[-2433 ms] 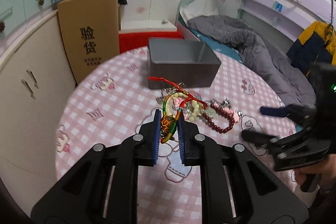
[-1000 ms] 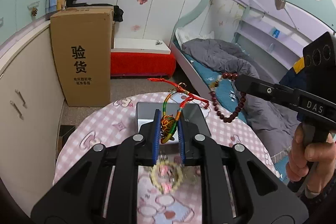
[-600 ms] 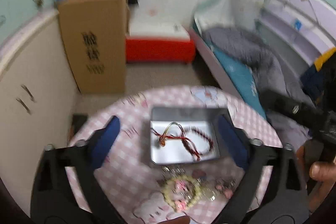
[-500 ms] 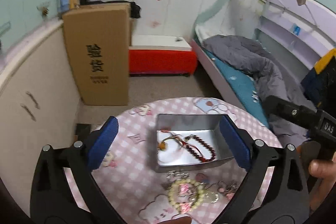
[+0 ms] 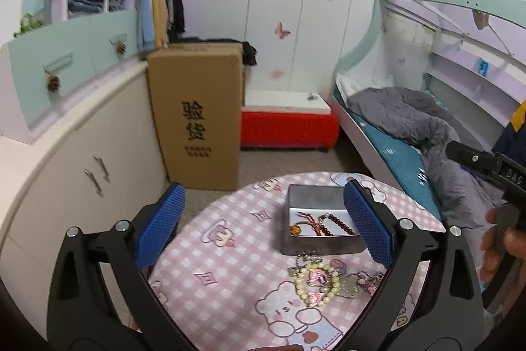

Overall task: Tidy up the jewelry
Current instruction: 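Open both grippers over the box and withdraw toward the jewelry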

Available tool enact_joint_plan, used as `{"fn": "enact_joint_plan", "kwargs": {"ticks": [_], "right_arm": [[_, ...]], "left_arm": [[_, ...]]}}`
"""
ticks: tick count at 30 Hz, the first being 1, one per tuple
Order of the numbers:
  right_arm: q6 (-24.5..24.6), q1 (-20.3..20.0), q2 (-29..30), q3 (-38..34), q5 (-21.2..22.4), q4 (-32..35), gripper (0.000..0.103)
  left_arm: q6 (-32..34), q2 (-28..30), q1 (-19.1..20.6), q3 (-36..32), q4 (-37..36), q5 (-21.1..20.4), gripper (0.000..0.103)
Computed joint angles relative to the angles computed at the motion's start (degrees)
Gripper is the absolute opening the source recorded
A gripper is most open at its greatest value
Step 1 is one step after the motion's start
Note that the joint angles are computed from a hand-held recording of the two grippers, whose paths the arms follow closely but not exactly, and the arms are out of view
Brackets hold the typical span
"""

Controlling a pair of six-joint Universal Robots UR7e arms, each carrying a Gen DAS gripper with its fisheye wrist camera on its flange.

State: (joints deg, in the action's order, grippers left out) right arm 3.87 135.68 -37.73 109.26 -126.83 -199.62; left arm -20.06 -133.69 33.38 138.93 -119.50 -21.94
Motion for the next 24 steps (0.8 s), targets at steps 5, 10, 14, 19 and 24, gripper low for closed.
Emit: {"fn": "enact_joint_plan", "kwargs": {"ticks": [5,10,14,19,24], "right_arm": [[-2.49,3.23,0.56,-1.19,-4.75,0.80,0.095],[-6.06,6.17,2.29,-1.03,-10.58,-2.48,0.095],[-5.88,6.76,1.21,2.29,-7.37,-7.20,0.095],[-8.83,8.05,1.78,4.63,-8.46,-13.02,0.095],[-5.97,7.63,0.14,8.76,-6.13,-14.92,0.095]], "left_arm": [[-13.12,-5.22,-6.05,-1.88,19.19,4.28,0.095],[-25.33,-8.04,-10.15,-3.76,36.45,5.67,0.095],[-32.50,-10.80,-12.83,-4.46,46.25,4.47,0.095],[-46.49,-13.55,-17.55,-6.18,62.99,3.26,0.095],[-57.86,-15.54,-22.11,-7.51,76.48,0.90,0.095]]}}
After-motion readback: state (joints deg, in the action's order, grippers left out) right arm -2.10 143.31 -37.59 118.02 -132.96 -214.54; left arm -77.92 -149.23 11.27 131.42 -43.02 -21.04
